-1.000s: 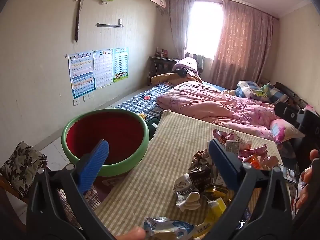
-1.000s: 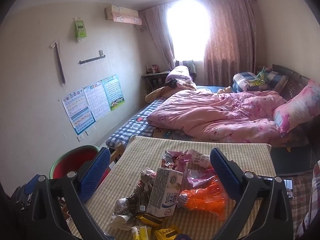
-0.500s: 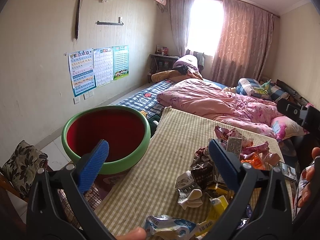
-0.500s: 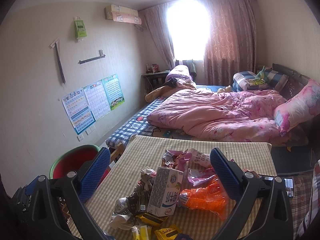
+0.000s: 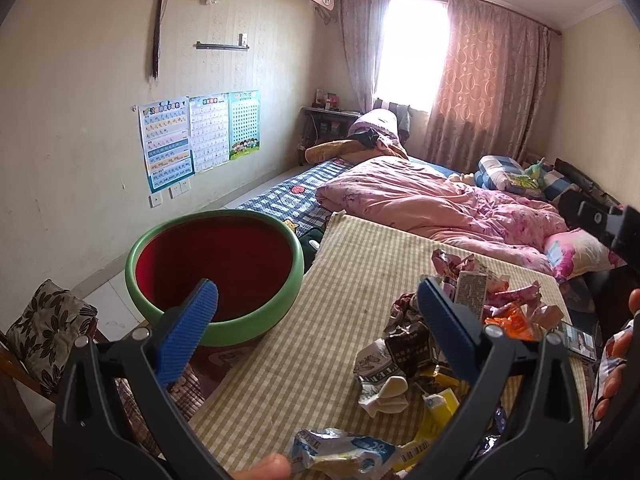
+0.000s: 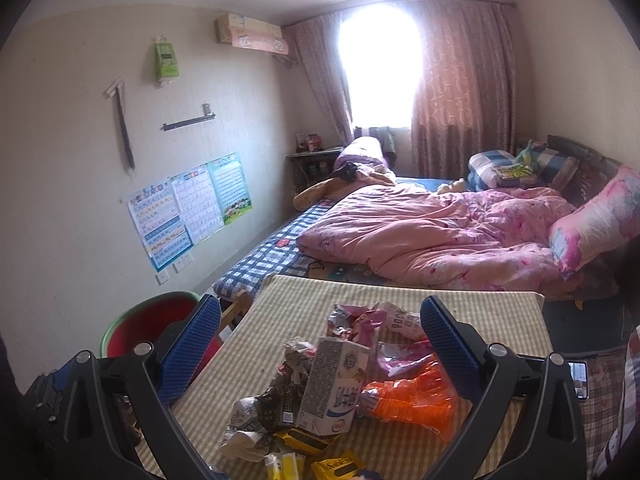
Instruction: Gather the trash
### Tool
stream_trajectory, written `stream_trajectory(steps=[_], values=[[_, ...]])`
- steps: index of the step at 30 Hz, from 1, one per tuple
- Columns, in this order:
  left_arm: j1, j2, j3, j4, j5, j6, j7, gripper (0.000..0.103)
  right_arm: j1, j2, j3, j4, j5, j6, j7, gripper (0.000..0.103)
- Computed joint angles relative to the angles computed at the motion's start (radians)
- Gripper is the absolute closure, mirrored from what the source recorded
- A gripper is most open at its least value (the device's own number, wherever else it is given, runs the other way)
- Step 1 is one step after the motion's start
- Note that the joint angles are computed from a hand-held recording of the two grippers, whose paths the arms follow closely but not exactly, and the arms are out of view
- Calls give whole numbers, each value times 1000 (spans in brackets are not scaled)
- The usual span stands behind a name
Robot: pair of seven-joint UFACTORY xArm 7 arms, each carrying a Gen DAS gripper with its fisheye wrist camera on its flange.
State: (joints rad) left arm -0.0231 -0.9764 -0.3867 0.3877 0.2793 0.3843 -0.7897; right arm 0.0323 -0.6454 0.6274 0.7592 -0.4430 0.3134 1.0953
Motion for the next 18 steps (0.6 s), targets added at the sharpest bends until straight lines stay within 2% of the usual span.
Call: stream_trajectory(steps=[4,9,15,18], values=[[2,0,-2,2,0,1,-5,5,80,53,-62,3,37,-35,-63,7],[11,-11,6,-6,-4,7,-23,5,82,56,-63,-1,53,-63,-54,7],[0,-25,39,-28,-30,-37,-30,5,121,59,-117,-43,134,-161,-54,7],[0,-18,37,-18,-31,-23,-15,5,127,59,-120,-39,153,-155,-77,7]])
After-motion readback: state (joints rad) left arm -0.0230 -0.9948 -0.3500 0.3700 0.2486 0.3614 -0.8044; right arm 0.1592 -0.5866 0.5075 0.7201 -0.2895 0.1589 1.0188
